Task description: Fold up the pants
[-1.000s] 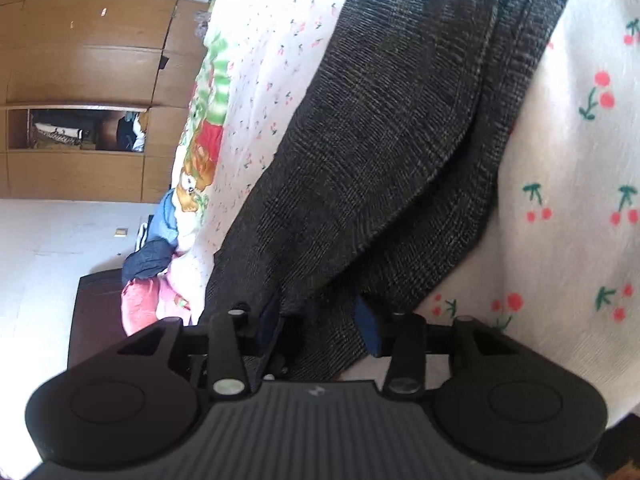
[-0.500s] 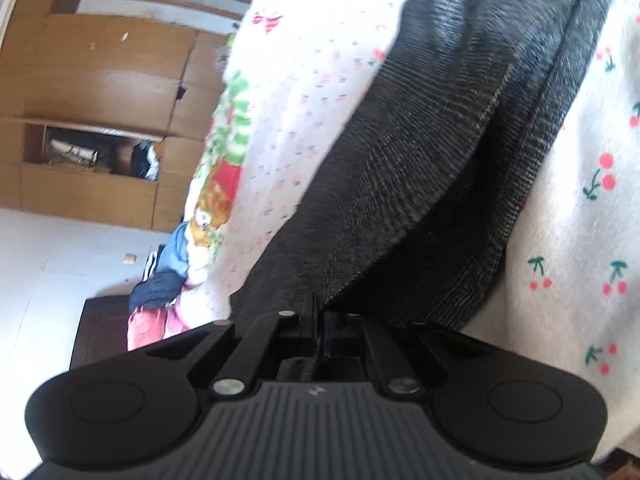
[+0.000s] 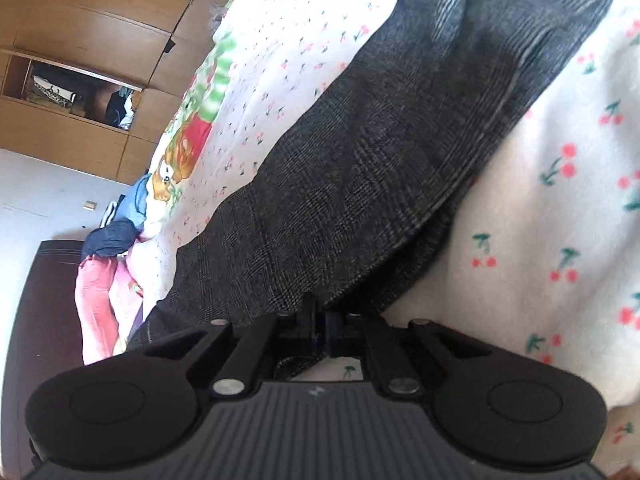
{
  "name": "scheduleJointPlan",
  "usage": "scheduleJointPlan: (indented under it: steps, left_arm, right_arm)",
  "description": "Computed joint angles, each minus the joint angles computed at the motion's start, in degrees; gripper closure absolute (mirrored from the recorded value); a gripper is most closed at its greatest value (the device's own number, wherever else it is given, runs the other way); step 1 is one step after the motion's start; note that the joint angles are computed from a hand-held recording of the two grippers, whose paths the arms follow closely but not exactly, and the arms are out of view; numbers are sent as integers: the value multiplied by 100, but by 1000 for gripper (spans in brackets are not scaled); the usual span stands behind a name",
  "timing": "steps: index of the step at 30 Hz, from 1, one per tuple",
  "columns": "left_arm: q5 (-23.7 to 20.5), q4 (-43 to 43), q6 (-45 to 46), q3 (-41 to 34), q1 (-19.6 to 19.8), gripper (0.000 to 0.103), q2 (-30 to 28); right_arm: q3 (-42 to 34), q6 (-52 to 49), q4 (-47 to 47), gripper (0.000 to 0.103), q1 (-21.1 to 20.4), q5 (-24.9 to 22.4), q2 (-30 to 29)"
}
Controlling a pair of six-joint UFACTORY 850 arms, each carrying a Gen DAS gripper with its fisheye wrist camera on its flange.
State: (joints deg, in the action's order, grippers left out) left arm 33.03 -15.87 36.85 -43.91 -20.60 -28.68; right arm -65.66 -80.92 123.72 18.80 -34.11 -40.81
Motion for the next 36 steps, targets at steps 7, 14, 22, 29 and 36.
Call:
scheduleJointPlan:
  steps: [7,14,22,29,36]
  left_arm:
    - [141,-886,254,691,112,72,563]
    - [584,-2692,1410,1260,285,72,952]
    - [1670,-2728,2275,1753,679,52,1215]
    - [1893,-2627,3240,1541,1184,48,930]
    - [1890,-2339,3900,1387,1386,46,717]
  right_arm:
    - [226,235,-677,93,-24,197,294]
    - [5,-999,-1546,93,624,472,528]
    - [-1424,-3835,-2014,83,1905,1324,-299]
    - [-2270,-3371,-2996,78,2290,1417,-973]
    - [-2473,-3572,-3153,78,2461,1699,-1145]
